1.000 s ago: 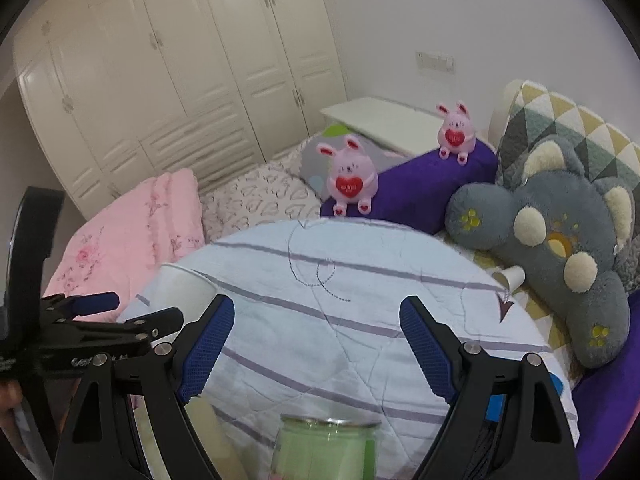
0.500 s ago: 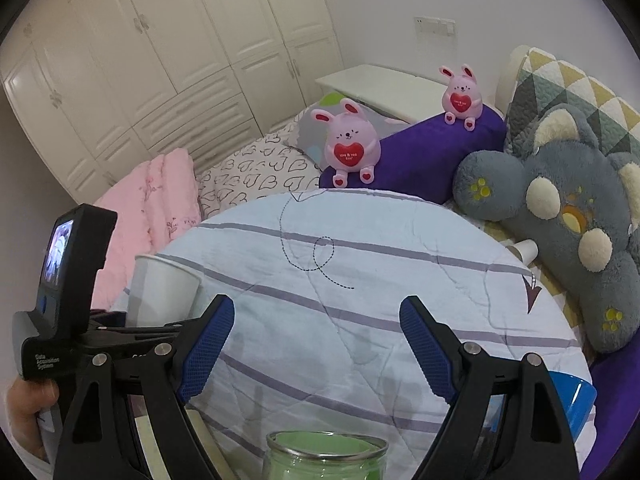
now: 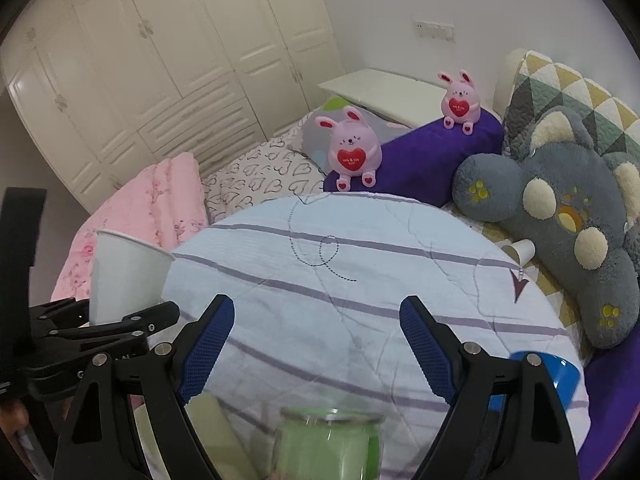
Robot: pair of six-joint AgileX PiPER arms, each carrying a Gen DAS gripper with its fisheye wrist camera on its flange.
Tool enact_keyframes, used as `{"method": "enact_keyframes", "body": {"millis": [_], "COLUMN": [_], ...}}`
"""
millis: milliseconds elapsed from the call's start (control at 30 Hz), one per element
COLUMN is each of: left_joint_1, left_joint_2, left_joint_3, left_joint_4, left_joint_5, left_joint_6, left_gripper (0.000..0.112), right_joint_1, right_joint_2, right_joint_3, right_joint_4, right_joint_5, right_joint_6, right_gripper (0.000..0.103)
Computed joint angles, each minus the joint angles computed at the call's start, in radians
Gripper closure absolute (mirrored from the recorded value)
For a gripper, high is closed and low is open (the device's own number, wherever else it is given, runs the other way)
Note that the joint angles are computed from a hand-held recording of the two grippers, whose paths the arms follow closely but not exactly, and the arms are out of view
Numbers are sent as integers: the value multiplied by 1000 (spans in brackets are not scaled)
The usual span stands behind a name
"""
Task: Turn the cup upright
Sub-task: 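Lift the white cup off the table with the left gripper, then grasp the white cup with the right gripper while the left gripper opens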
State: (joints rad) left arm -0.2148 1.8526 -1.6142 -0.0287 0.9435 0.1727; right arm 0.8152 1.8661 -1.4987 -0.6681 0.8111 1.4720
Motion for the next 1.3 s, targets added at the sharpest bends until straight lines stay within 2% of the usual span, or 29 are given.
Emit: {"method": "enact_keyframes", "body": {"millis": [200, 467, 767, 833, 933, 1200, 1300], "left_joint_1": [-6, -45, -96, -125, -143, -207, -231], "left_joint_2": [-206, -518, -758, -780, -789, -718, -720], "left_joint_3": [163, 475, 745, 800, 861, 976, 990], "left_joint_4": [-8, -13, -74, -72, -96, -78, -52], "left_joint_5": [-9, -21, -9, -22, -49, -129, -144], "left_joint_6": [1, 10, 25, 0, -1, -77, -125], "left_gripper": [52, 52, 51, 51, 51, 50, 35], "right_joint_1": [90, 270, 445, 476, 496, 533, 542], "right_joint_2": [-90, -219, -284, -275, -271, -231, -212], "right_joint_3": [48, 150, 278, 285, 312, 342, 332], "right_joint_4": [-55, -109, -67, -64, -44, -3, 6], "right_joint_5": [83, 207, 212, 225, 200, 155, 156], "right_joint_6": [68, 178, 288, 304, 316, 348, 345], "right_gripper": [17, 17, 17, 17, 17, 17, 17]}}
